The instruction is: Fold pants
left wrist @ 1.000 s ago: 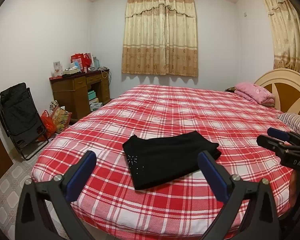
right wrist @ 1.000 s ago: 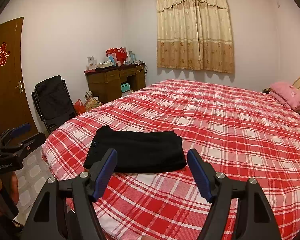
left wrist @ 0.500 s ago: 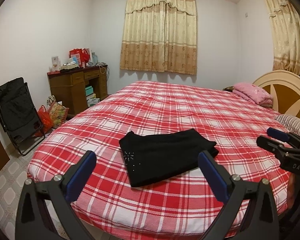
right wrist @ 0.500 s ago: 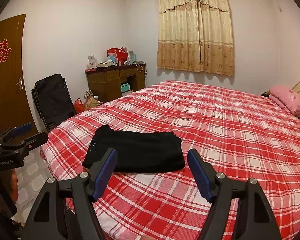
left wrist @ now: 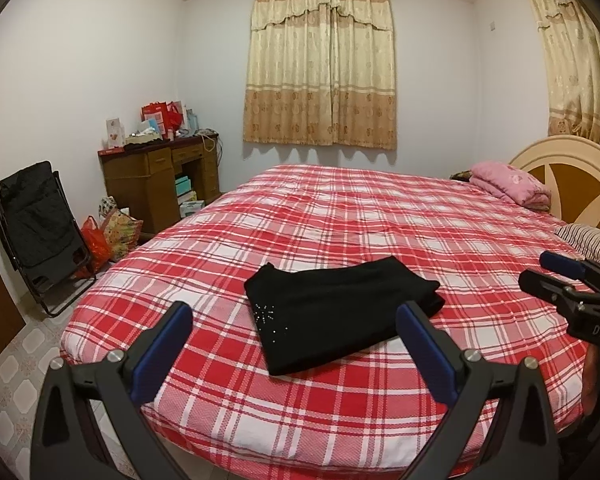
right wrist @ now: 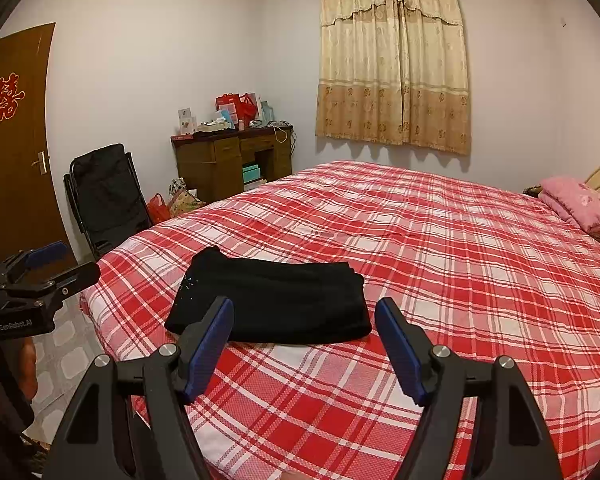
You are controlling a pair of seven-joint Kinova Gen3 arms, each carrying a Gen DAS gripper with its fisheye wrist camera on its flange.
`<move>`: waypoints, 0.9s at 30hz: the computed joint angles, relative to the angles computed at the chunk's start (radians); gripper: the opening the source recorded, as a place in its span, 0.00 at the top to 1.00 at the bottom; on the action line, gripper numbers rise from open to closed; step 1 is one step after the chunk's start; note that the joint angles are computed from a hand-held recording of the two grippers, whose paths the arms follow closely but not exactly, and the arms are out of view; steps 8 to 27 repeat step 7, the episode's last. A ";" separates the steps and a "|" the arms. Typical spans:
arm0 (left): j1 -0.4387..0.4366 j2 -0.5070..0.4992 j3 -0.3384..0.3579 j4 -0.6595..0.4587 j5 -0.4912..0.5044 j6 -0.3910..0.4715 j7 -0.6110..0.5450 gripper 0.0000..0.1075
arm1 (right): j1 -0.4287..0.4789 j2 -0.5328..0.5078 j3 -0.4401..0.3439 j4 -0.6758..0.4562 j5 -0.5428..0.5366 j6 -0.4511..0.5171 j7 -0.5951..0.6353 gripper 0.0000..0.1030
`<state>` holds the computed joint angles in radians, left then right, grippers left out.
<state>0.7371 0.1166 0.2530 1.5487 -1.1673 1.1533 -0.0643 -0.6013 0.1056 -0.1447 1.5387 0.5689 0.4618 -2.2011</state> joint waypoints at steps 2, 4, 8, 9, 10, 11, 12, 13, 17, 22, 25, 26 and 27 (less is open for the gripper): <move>0.003 -0.002 0.001 0.006 -0.011 0.002 0.008 0.04 | 0.001 0.000 0.000 -0.001 -0.003 0.001 0.003 0.28; 0.002 -0.002 0.001 0.005 -0.011 0.001 0.006 0.04 | 0.000 0.000 0.000 -0.002 -0.002 0.003 0.003 0.28; 0.001 -0.001 0.003 0.005 -0.015 -0.002 0.003 0.04 | -0.002 -0.001 0.000 0.002 0.003 0.002 -0.003 0.28; 0.001 -0.001 0.003 0.005 -0.015 -0.002 0.003 0.04 | -0.002 -0.001 0.000 0.002 0.003 0.002 -0.003 0.28; 0.001 -0.001 0.003 0.005 -0.015 -0.002 0.003 0.04 | -0.002 -0.001 0.000 0.002 0.003 0.002 -0.003 0.28; 0.001 -0.001 0.003 0.005 -0.015 -0.002 0.003 0.04 | -0.002 -0.001 0.000 0.002 0.003 0.002 -0.003 0.28; 0.001 -0.001 0.003 0.005 -0.015 -0.002 0.003 0.04 | -0.002 -0.001 0.000 0.002 0.003 0.002 -0.003 0.28; 0.001 -0.001 0.003 0.005 -0.015 -0.002 0.003 0.04 | -0.002 -0.001 0.000 0.002 0.003 0.002 -0.003 0.28; 0.001 -0.001 0.003 0.005 -0.015 -0.002 0.003 0.04 | -0.002 -0.001 0.000 0.002 0.003 0.002 -0.003 0.28; 0.001 -0.001 0.003 0.005 -0.015 -0.002 0.003 0.04 | -0.002 -0.001 0.000 0.002 0.003 0.002 -0.003 0.28; 0.001 -0.001 0.003 0.005 -0.015 -0.002 0.003 0.04 | -0.002 -0.001 0.000 0.002 0.003 0.002 -0.003 0.28; 0.001 -0.001 0.003 0.005 -0.015 -0.002 0.003 0.04 | -0.002 -0.001 0.000 0.002 0.003 0.002 -0.003 0.28; 0.001 -0.001 0.003 0.005 -0.015 -0.002 0.003 0.04 | -0.002 -0.001 0.000 0.002 0.003 0.002 -0.003 0.28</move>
